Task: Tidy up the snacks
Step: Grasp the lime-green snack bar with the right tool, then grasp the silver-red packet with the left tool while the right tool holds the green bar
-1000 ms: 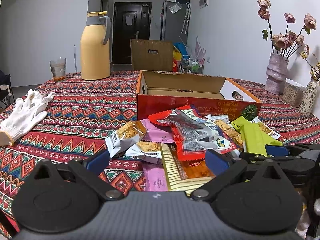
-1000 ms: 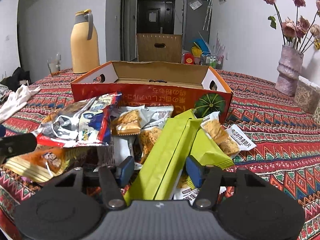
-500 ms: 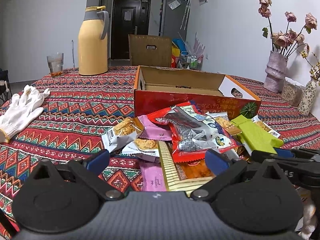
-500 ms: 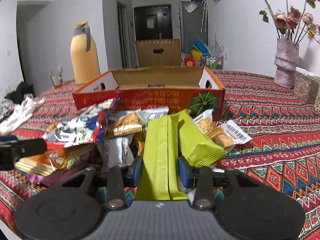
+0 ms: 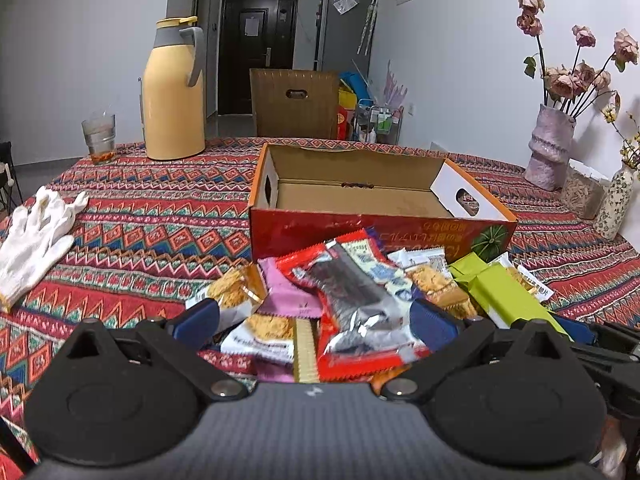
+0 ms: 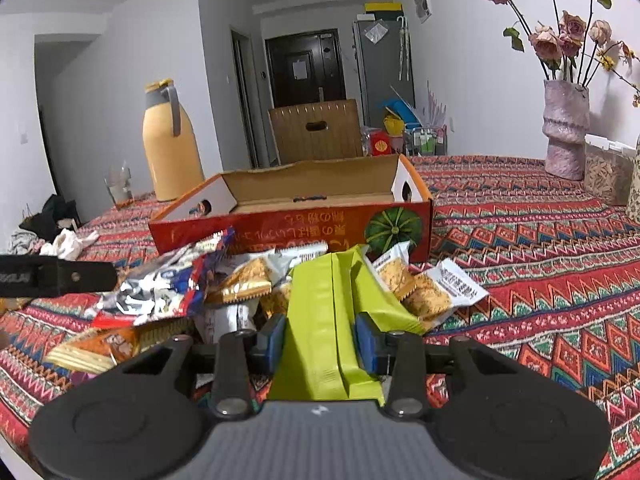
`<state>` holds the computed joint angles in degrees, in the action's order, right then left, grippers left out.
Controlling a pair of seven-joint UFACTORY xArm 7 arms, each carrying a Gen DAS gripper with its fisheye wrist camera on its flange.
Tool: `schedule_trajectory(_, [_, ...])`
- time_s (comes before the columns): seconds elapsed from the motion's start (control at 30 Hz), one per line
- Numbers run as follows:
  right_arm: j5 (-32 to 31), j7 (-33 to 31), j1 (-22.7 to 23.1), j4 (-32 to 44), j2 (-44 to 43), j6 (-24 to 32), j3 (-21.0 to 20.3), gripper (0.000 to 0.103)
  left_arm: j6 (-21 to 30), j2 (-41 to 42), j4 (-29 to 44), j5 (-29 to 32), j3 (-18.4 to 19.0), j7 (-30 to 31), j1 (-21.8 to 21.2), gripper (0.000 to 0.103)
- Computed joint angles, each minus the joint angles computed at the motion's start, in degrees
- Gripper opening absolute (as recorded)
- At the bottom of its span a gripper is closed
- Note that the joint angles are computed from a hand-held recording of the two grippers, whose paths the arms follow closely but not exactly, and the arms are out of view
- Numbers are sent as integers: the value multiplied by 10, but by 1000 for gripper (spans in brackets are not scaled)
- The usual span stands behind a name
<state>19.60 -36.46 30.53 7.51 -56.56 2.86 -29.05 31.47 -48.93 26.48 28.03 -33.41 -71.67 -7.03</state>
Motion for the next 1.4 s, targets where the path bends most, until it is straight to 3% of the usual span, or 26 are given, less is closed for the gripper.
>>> schedule_trajectory(0.3, [-4, -25, 57, 28, 7, -51, -72, 37, 46, 146, 114, 13, 6, 24, 24, 103])
schedule_trajectory(0.53, [-20, -42, 128, 71, 29, -74, -158, 37, 140, 279, 214, 21, 30, 11, 0, 103])
schedule_trajectory(0.67, [-23, -52, 157, 89, 33, -76, -192, 37, 158, 312, 230, 14, 58, 3, -26, 103])
schedule_trajectory(0.73, [-23, -53, 164, 93, 35, -77, -200, 37, 155, 320, 230, 9, 74, 4, -42, 99])
schedule_trajectory(0.8, [-22, -53, 170, 97, 39, -80, -206, 37, 150, 325, 229, 8, 92, 6, -56, 86])
schedule_trajectory(0.9, [-21, -50, 174, 99, 43, -83, -208, 37, 143, 326, 225, 15, 113, 4, -77, 75])
schedule_trajectory(1.1, [-26, -40, 174, 96, 51, -90, -203, 38, 135, 317, 211, 31, 138, 0, -104, 65])
schedule_trajectory(1.4, [-37, -17, 158, 92, 60, -95, -175, 38, 118, 277, 184, 37, 138, -5, -98, 63])
